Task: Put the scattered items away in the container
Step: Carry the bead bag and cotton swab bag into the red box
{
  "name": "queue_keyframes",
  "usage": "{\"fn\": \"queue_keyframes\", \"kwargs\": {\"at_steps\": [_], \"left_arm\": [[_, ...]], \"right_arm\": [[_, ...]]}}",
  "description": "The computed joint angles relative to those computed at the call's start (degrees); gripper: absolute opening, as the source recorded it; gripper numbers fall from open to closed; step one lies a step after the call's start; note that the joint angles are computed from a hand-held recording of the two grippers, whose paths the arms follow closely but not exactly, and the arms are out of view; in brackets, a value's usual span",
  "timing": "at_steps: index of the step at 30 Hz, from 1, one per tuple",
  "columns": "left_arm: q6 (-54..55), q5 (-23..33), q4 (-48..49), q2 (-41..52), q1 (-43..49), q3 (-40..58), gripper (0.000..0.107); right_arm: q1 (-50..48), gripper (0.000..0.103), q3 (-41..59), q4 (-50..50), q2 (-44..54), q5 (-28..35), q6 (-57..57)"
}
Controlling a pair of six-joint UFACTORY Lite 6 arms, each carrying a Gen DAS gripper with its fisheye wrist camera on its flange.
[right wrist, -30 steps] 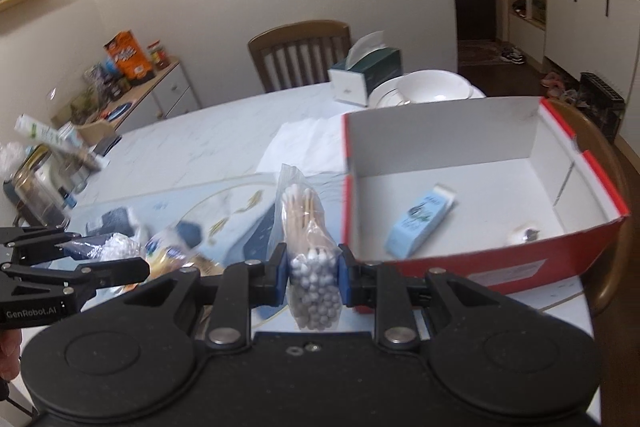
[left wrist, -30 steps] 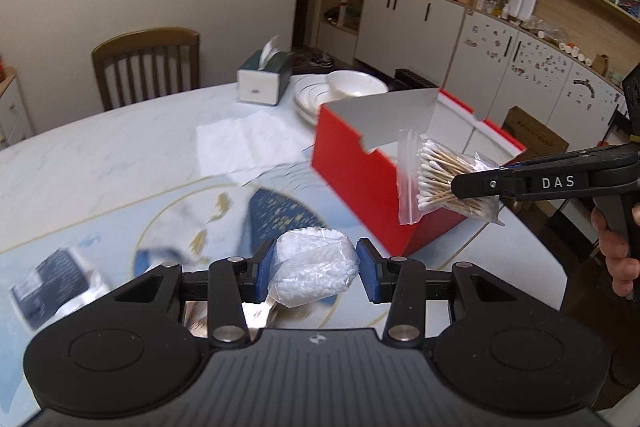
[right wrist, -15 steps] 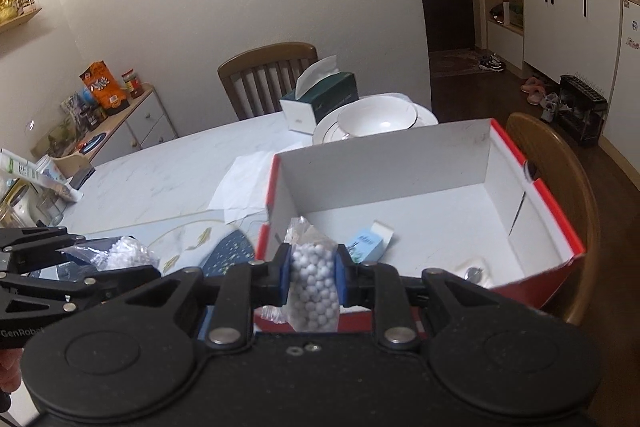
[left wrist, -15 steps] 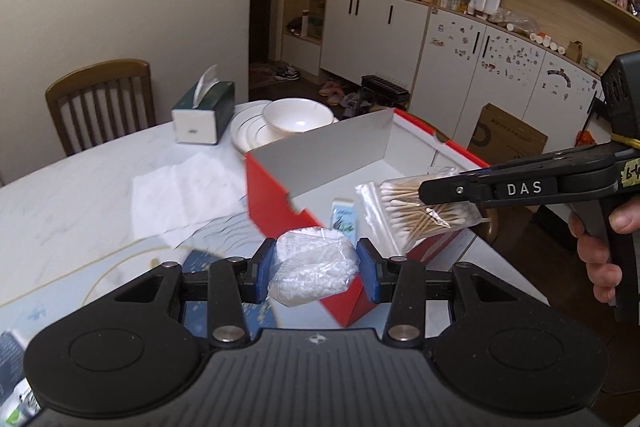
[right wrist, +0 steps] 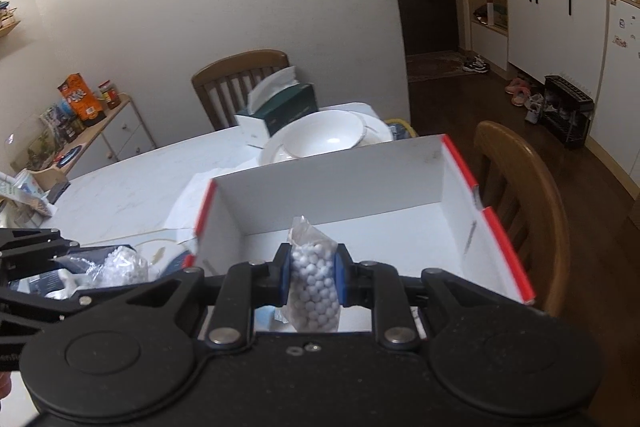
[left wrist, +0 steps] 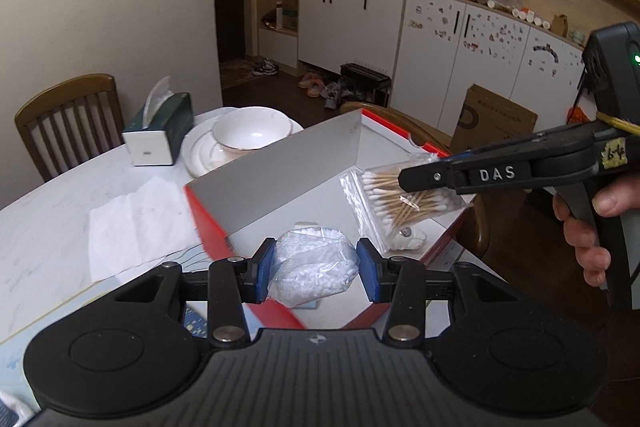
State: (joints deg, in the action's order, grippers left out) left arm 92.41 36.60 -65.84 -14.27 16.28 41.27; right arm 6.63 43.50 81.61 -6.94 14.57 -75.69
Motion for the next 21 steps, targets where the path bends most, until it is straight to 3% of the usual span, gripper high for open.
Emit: {"fn": "queue_keyframes", "kwargs": {"at_steps": [10,21], "left_arm": [[-5.34,-9.70,1.98,11.03,-12.88,6.91,0.042],[-18.06,-16.91,13.75,25.06,-22.31,17.43,0.042]], "right_arm": [[-5.27,0.020,7.22,1.42,11.33,2.29,-4.53],[-6.17,0.020,17.26,-6.63,23.56,2.09,3.39]]}}
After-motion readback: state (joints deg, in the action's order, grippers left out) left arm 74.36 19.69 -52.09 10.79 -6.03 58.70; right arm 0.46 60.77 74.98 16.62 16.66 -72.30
